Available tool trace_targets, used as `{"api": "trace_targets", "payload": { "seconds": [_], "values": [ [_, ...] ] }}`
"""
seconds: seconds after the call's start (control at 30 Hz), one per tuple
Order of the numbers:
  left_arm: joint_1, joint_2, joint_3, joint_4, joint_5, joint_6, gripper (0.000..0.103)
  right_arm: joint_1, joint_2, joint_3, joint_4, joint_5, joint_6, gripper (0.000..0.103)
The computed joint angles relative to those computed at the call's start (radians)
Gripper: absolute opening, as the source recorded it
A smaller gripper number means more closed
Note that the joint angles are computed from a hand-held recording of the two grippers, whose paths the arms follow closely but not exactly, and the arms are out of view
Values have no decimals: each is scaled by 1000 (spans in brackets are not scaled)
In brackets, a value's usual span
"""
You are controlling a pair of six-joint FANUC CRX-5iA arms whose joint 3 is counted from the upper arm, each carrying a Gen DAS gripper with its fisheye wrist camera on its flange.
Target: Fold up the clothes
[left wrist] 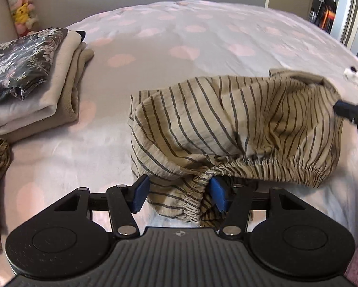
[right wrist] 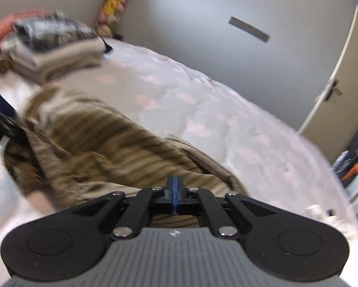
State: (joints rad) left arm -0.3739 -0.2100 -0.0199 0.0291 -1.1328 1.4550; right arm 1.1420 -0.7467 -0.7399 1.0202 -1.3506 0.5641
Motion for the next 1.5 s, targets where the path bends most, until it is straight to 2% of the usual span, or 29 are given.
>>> {"api": "trace_targets", "payload": {
  "seconds": [0.07,0.13,0.17,0.2,0.3,0.37,0.43,0.47,0.57,0.63,0.7,0.77,0.83,1.07,1.23,1.3,1.5],
  "values": [
    [1,-6,-9,15,15,-19,43,41,-27,-15,9,25,35,8],
    [5,-14,-24,40,33,-44,33,95,-27,-30,15,46,120,23],
    [10,-18,-34,56,43,-56,31,127,-23,-36,16,44,171,35],
    [17,-24,-46,76,56,-67,27,154,-16,-42,13,41,222,38],
    [39,-41,-81,139,93,-98,18,209,17,-49,-12,24,357,38],
    [51,-52,-102,175,115,-114,17,211,53,-48,-22,2,404,38],
    [52,-58,-112,187,128,-116,16,187,100,-44,-19,-32,410,31],
    [54,-59,-115,195,129,-121,16,173,115,-42,-16,-44,403,25],
    [44,-55,-106,175,119,-113,18,139,127,-42,18,-59,336,16],
    [35,-49,-95,151,111,-103,26,123,122,-49,59,-71,272,16],
    [20,-44,-78,109,103,-80,30,101,121,-51,83,-88,222,15],
    [6,-39,-62,67,94,-58,32,71,128,-45,94,-105,174,9],
    [-14,-34,-42,9,84,-19,32,37,129,-32,84,-108,131,9],
    [-14,-48,-37,-40,104,42,33,-37,125,-8,47,-93,39,9],
    [-28,-56,-43,-43,128,11,39,-84,122,-8,65,-96,-31,9],
    [-5,-62,-67,21,143,-40,40,-105,119,-5,68,-104,-77,9],
    [7,-32,-56,68,86,-75,42,-167,101,22,11,-117,-166,9]
  ]
}}
